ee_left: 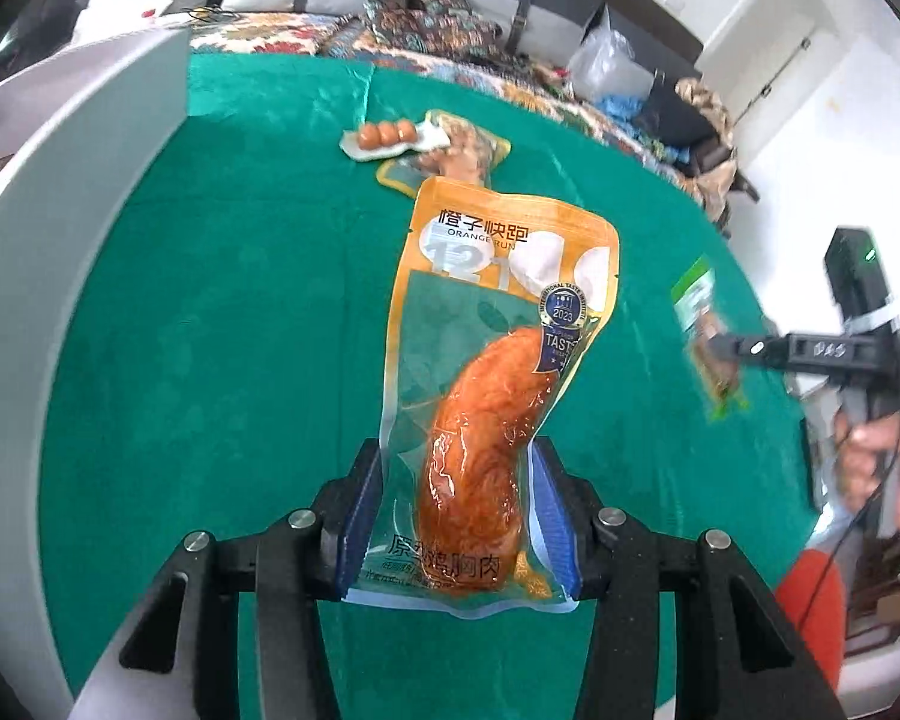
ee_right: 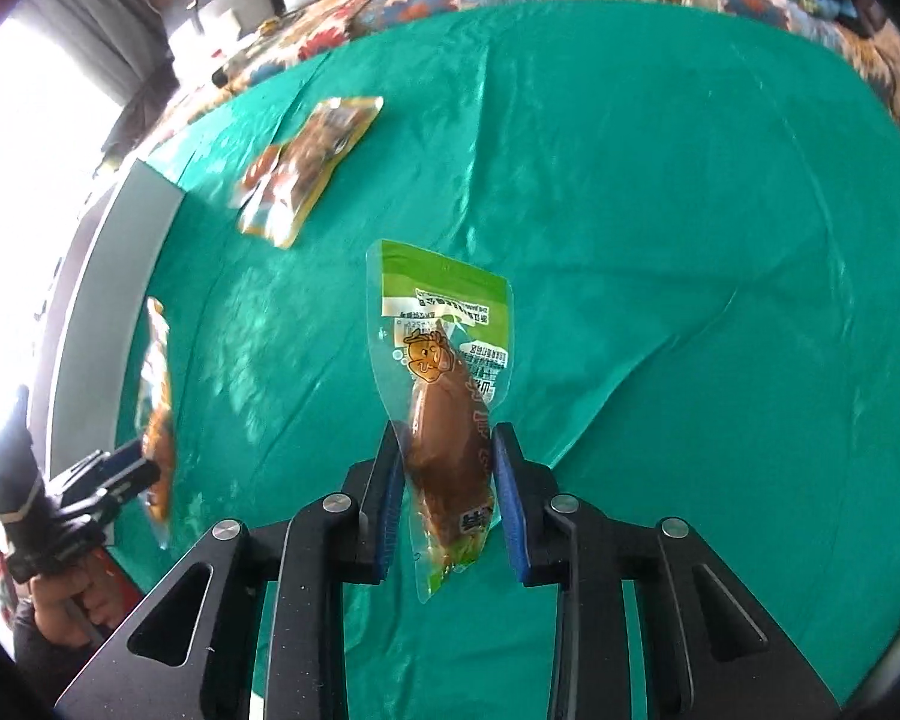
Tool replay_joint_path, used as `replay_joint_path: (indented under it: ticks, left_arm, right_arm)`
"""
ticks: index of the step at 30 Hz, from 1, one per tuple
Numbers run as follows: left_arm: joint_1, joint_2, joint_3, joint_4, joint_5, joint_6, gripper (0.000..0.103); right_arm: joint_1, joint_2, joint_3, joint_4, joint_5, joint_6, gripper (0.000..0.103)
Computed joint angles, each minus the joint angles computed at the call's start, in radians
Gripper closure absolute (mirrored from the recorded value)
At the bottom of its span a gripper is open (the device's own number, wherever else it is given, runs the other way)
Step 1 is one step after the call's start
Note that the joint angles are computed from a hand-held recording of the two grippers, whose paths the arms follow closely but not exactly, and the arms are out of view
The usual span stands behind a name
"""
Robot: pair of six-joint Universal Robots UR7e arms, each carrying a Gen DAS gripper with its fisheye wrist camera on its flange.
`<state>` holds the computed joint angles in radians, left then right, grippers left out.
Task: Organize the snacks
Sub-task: 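Carry the orange pouch into the white box with the left tool while the right tool carries the green-labelled pouch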
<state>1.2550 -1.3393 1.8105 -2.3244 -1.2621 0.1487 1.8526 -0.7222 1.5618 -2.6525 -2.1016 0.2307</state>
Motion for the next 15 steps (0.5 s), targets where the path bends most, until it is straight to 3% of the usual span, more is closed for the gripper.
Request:
replay_joint_path:
  ticks: [5, 9, 12, 15]
  left_arm:
    - [0.0, -0.07, -0.016, 0.0, -0.039, -0.01, 0.056]
    - [0.011, -0.128, -0.069, 0.017, -0.05, -0.006, 0.056]
    - [0.034, -0.16, -0.137, 0.041, -0.014, 0.009, 0.055]
    - [0.063, -0.179, -0.208, 0.053, 0.081, 0.036, 0.055]
  right_arm:
    - [0.01, 0.021, 0.006, -0.077, 0.121, 0.045, 0.074]
    - [0.048, 0.069, -0.055, -0.119, 0.27, 0.073, 0.073]
    - [0.096, 0.149, -0.17, -0.114, 0.381, 0.072, 0.073]
    - [0.162, 0.292, -0.382, -0.049, 0.504, 0.051, 0.073]
